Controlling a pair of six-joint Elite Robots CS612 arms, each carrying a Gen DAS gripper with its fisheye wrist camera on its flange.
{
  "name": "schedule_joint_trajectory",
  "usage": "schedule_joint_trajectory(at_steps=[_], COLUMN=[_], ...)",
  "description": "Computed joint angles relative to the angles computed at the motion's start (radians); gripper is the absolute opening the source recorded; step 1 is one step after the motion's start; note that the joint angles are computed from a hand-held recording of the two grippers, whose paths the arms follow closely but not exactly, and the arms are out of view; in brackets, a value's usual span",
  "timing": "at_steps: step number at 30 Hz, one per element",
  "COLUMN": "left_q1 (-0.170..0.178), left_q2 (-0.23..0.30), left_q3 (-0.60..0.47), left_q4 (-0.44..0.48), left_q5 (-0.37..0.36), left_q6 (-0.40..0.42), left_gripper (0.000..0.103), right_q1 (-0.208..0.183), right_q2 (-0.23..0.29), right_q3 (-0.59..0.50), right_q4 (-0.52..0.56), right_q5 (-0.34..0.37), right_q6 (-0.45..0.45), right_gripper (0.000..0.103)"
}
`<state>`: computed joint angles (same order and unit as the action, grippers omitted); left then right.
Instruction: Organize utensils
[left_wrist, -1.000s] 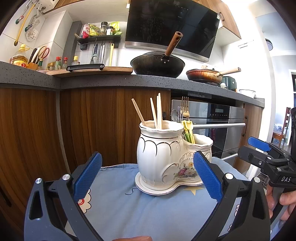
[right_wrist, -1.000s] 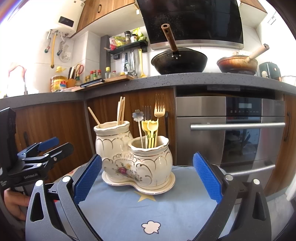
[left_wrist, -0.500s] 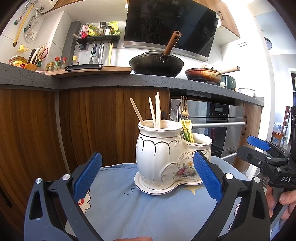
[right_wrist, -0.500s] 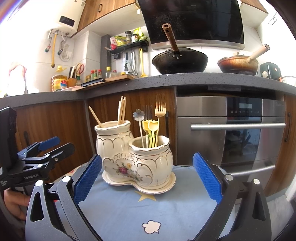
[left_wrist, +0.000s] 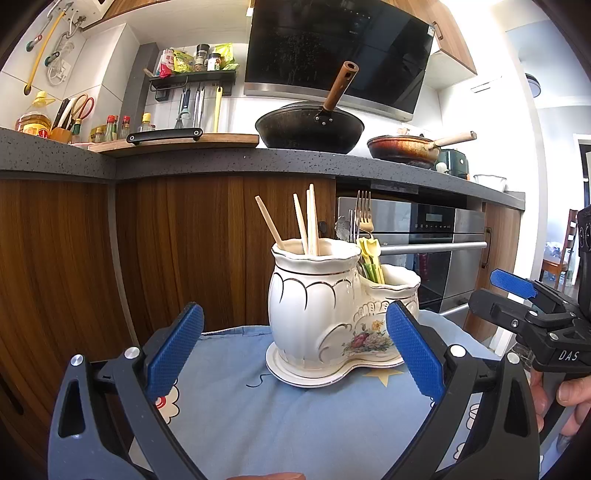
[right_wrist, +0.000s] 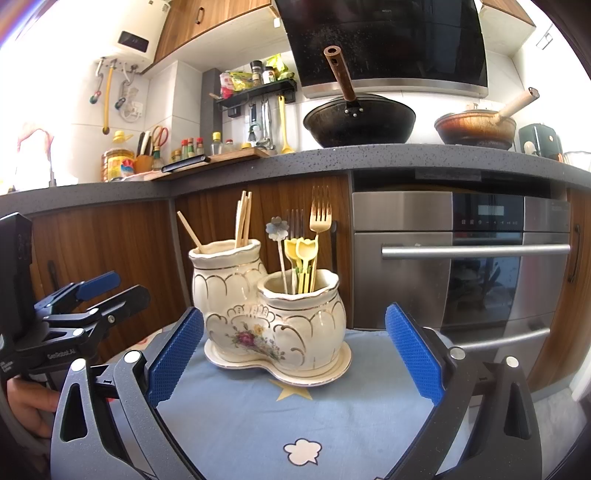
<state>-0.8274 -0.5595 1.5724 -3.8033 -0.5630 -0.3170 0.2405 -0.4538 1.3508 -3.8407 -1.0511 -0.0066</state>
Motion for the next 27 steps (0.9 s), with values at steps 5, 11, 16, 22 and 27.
schedule_joint_trajectory(at_steps=[5, 11, 16, 22, 27], left_q1=[0.000, 0.000, -0.001, -0.003, -0.003], left_q2=[0.000, 0.000, 0.001, 0.002, -0.001], left_q3=[0.001, 0.000, -0.001, -0.003, 0.000], left_q4=[-0.001, -0.002, -0.006, -0.022, -0.010], left_q5=[0.000, 0.000, 0.003, 0.005, 0.003], left_q6=[0.000, 0.003, 0.008, 0.028, 0.013], left_gripper=[0.098, 0.098, 0.098, 0.098, 0.098], right_q1=[0.000, 0.000, 0.000, 0.000, 0.001], right_q2=[0.000, 0.000, 0.000, 0.000, 0.000], right_q3=[0.000, -0.001, 0.000, 0.000, -0.001], right_q4=[0.000, 0.000, 0.001, 0.000, 0.004], right_q5=[0.000, 0.000, 0.000, 0.002, 0.001], right_q6=[-0.001, -0.001, -0.001, -0.002, -0.004], right_gripper=[0.098, 0.098, 0.098, 0.098, 0.098])
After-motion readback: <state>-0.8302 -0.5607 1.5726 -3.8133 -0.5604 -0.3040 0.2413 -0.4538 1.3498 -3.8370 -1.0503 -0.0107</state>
